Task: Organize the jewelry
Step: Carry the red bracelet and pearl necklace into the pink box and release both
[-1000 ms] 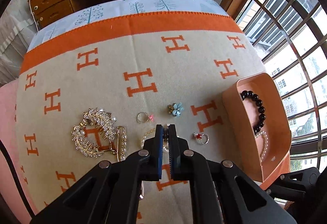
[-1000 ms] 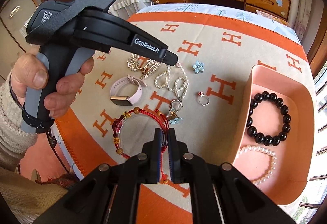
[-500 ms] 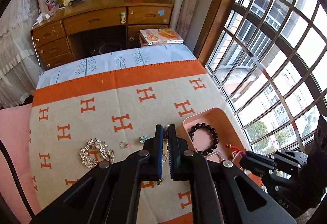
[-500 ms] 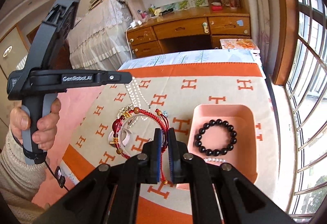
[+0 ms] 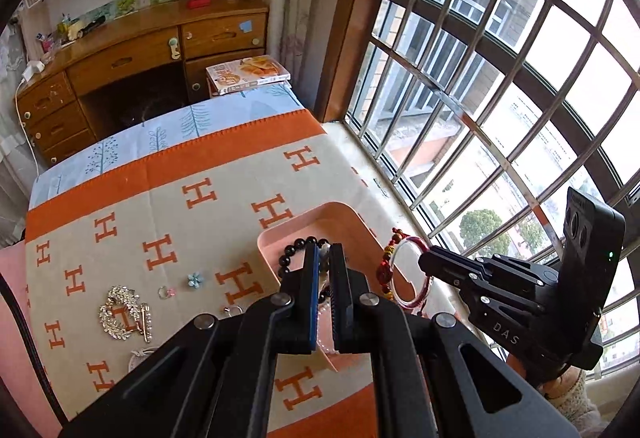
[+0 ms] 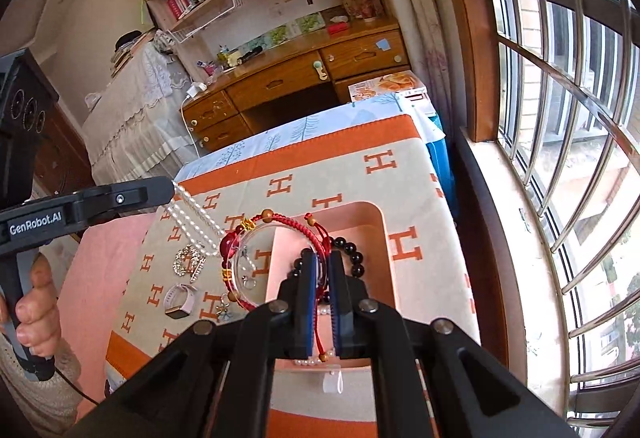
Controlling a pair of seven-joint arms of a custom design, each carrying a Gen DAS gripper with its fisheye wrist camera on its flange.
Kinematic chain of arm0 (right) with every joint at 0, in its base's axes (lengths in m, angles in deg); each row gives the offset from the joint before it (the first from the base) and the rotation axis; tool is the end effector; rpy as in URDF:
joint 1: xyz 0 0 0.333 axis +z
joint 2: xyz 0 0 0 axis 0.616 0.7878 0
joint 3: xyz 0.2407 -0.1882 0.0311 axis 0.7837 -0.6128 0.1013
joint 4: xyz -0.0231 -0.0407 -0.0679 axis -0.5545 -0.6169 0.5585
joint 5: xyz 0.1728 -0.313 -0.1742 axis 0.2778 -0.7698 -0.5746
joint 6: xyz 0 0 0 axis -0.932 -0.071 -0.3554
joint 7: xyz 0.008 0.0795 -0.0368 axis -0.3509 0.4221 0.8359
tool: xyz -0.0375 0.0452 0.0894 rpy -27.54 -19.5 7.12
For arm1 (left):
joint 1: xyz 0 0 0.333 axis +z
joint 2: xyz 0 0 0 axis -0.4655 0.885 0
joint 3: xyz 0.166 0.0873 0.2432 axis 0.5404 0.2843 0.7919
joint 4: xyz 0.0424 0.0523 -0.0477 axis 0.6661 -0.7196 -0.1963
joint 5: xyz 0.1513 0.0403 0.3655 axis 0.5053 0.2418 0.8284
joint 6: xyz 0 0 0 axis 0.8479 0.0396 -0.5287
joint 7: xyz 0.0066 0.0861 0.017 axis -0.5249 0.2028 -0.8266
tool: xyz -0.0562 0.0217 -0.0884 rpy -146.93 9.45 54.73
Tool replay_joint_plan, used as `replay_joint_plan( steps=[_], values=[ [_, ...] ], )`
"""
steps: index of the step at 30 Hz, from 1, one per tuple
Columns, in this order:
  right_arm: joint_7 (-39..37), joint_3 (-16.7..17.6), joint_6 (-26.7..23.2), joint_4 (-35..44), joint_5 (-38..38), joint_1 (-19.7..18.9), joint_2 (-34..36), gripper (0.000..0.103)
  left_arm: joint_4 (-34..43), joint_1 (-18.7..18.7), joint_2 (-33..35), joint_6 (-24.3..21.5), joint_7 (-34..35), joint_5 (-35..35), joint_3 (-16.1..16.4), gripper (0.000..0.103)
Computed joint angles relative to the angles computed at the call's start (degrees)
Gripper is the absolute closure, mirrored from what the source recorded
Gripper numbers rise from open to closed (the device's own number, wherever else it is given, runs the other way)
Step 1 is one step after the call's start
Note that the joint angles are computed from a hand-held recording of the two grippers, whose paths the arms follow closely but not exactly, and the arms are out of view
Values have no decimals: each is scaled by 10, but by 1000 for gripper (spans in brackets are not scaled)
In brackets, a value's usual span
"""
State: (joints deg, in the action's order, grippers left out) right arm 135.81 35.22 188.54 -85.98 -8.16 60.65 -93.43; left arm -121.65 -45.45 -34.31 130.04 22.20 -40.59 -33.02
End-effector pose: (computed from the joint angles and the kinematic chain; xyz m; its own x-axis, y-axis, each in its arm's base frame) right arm 0.4836 0.1620 0.4200 0.3162 -0.8657 -0.3880 -0.7980 -0.0216 -0.6023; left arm 0.5140 -0.3255 0.4666 -0.1963 -0.9646 0.1760 -0.8342 0.0700 -0.5470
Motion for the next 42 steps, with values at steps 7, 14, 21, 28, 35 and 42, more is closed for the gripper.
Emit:
replay_joint_plan(
  steps=[7,14,21,28,35,42],
  values=[
    [8,-3,6,-3,8,-10,12,97,30,-16,48,-33,32,-21,-10,100],
    [5,2,6,0,13,-16,21,97,44,-25,85,-55,62,-51,-15,100],
    [22,9,4,8,-7,-22,38,97,40,-28,90,-73,88,-82,-16,97],
    [65,24,-10,45,-55,-29,78,97,4,-25,56,-61,44,-49,2,88],
    [196,44,-31,111,-210,-43,155,97,-49,-3,7,-41,-17,-4,13,77],
    [318,49,-71,162,-350,-48,207,93,-101,27,-39,-28,-54,15,18,70]
  ],
)
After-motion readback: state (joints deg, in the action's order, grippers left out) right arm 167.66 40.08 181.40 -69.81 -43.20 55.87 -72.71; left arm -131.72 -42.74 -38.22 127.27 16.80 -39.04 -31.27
